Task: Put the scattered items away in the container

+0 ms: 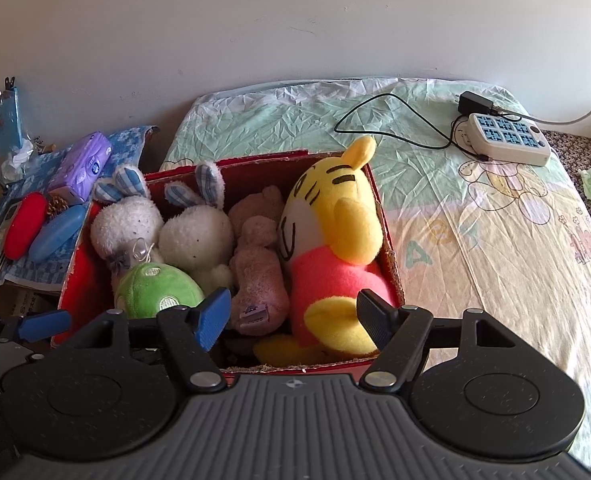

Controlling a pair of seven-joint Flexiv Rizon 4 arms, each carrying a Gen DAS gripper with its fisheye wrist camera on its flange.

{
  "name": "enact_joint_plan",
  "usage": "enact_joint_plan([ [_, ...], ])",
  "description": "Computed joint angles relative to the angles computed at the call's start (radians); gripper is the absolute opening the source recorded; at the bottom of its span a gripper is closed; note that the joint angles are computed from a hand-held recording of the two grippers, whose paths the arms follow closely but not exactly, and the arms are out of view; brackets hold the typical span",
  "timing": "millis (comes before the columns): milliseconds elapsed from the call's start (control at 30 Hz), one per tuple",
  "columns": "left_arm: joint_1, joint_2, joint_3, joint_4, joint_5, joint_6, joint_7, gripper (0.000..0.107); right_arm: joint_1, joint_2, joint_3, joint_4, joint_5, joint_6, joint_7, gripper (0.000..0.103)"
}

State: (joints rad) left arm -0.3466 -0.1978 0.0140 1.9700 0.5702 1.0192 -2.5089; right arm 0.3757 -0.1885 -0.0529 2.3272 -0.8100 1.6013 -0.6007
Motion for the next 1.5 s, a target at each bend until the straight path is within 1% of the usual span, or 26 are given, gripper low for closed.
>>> enact_joint_plan([
  [167, 0.002, -0.011, -0.002, -0.005, -0.017, 0.007, 0.005, 0.103, -0.02, -0.004, 0.03, -0.005, 0.051, -0.014, -0.046, 0.072],
  [300, 0.0, -0.018, -0.003, -0.005, -0.034, 0.019, 0.018, 0.103, -0.047, -0.011, 0.08, -0.012, 0.146, -0.023, -0.113, 0.073],
  [400, -0.007, -0.021, 0.001, -0.009, -0.032, 0.015, 0.017, 0.103, -0.039, -0.012, 0.08, -0.013, 0.18, -0.021, -0.137, 0.072],
  [600, -0.01, -0.017, 0.011, -0.012, -0.018, 0.001, -0.01, 0.103, -0.01, -0.014, 0.058, -0.011, 0.2, -0.013, -0.152, 0.073],
  [733, -0.004, -0.015, 0.011, -0.008, -0.019, 0.0, -0.012, 0.103, 0.014, -0.013, 0.032, -0.009, 0.189, -0.001, -0.148, 0.073],
  [833, 0.001, -0.013, 0.012, -0.003, -0.018, 0.004, -0.013, 0.103, 0.04, -0.015, 0.003, -0.009, 0.16, 0.0, -0.13, 0.073],
  [1000, 0.01, -0.013, 0.012, 0.004, -0.026, 0.008, -0.013, 0.103, 0.058, -0.017, -0.021, -0.008, 0.123, 0.005, -0.108, 0.074],
  [1267, 0.016, -0.017, 0.012, 0.007, -0.041, 0.016, 0.0, 0.103, 0.051, -0.024, -0.013, -0.016, 0.11, 0.002, -0.102, 0.076],
  [1500, 0.015, -0.02, 0.016, 0.008, -0.046, 0.019, 0.001, 0.103, 0.063, -0.028, -0.03, -0.016, 0.088, 0.007, -0.087, 0.077],
])
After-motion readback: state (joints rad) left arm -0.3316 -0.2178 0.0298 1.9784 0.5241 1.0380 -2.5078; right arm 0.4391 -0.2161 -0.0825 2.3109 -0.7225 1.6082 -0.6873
